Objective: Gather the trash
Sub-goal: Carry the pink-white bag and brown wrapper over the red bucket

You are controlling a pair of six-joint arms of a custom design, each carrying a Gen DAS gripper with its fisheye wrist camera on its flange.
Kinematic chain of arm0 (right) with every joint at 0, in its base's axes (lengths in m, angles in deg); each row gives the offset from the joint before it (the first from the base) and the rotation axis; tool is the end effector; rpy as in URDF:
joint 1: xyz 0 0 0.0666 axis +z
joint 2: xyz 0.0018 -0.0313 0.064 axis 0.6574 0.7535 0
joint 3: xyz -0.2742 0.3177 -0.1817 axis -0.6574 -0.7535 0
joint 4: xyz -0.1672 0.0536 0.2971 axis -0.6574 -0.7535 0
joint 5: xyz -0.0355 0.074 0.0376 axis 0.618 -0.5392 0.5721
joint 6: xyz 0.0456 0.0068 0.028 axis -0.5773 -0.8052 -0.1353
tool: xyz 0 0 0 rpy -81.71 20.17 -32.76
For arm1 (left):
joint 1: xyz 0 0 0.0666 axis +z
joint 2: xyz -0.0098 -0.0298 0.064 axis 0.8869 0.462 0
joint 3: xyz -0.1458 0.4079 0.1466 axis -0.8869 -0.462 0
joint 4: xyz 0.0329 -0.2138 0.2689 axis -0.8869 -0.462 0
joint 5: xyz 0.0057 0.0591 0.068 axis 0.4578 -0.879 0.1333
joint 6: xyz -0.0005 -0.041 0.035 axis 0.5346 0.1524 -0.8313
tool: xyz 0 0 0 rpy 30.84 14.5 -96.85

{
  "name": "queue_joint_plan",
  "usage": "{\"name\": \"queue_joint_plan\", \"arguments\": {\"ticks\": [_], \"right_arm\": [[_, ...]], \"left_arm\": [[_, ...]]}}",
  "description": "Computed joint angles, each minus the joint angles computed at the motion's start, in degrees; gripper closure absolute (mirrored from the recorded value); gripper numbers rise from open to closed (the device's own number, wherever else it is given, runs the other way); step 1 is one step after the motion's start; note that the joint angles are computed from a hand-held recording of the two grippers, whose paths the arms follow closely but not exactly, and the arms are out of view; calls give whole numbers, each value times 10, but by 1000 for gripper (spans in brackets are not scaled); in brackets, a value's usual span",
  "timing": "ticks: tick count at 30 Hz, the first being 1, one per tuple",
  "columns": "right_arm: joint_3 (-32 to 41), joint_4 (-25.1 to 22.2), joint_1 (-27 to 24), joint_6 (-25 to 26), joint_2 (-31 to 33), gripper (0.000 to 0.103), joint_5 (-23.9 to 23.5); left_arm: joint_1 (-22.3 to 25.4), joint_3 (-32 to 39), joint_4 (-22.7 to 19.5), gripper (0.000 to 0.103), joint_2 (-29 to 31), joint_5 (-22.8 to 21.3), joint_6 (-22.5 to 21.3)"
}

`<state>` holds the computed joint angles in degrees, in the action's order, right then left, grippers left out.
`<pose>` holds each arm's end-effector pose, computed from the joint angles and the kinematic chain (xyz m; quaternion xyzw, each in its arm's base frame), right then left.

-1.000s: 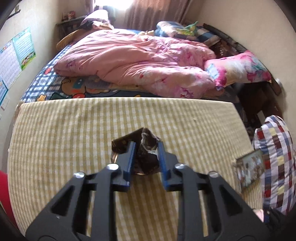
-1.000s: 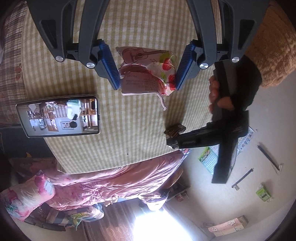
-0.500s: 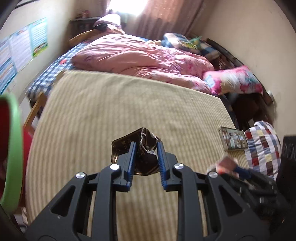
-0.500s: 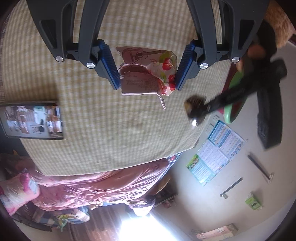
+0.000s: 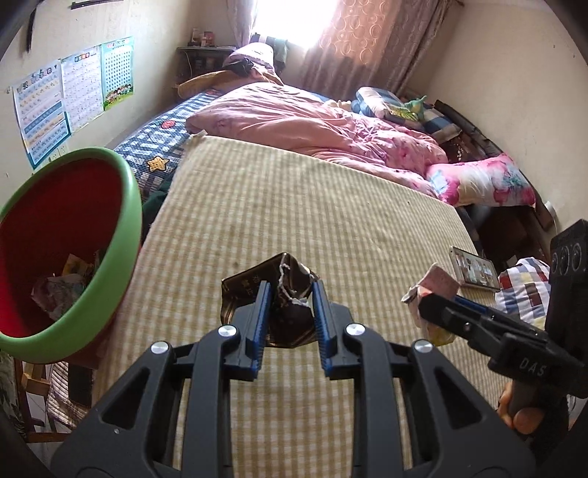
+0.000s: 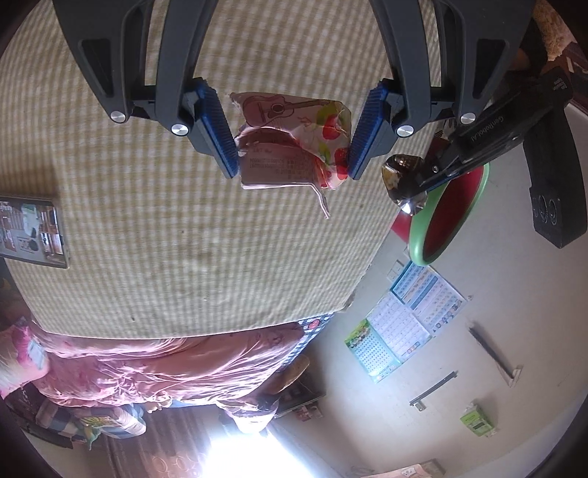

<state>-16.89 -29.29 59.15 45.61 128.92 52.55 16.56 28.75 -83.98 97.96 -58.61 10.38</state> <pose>0.4791 0.1733 0.3317 -0.1458 0.9045 0.3004 0.2654 0.4353 -0.4283 0.3516 -0.1071 0.9275 -0.0760 0.3501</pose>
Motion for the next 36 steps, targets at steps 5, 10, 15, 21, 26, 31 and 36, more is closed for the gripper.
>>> {"name": "queue_joint_plan", "arguments": {"ticks": [5,10,15,21,26,31,36], "right_arm": [[-1,3,9,-5,-2,43,7],[2,4,21,-10,-2,43,15],[6,5,35,-14,1,43,24],[15,3,55,-21,8,43,37],[21,3,70,-29,13,43,47],[28,2,83,-39,18,43,61],[34,0,96,-50,23,43,76]], "left_arm": [[-2,-21,14,81,-11,1,2],[1,-37,26,81,-21,1,0],[5,-60,39,81,-36,1,0],[13,-90,56,81,-54,4,-3],[21,-113,71,81,-68,15,-9],[32,-132,83,81,-81,23,-24],[40,-147,96,81,-96,29,-36]]}}
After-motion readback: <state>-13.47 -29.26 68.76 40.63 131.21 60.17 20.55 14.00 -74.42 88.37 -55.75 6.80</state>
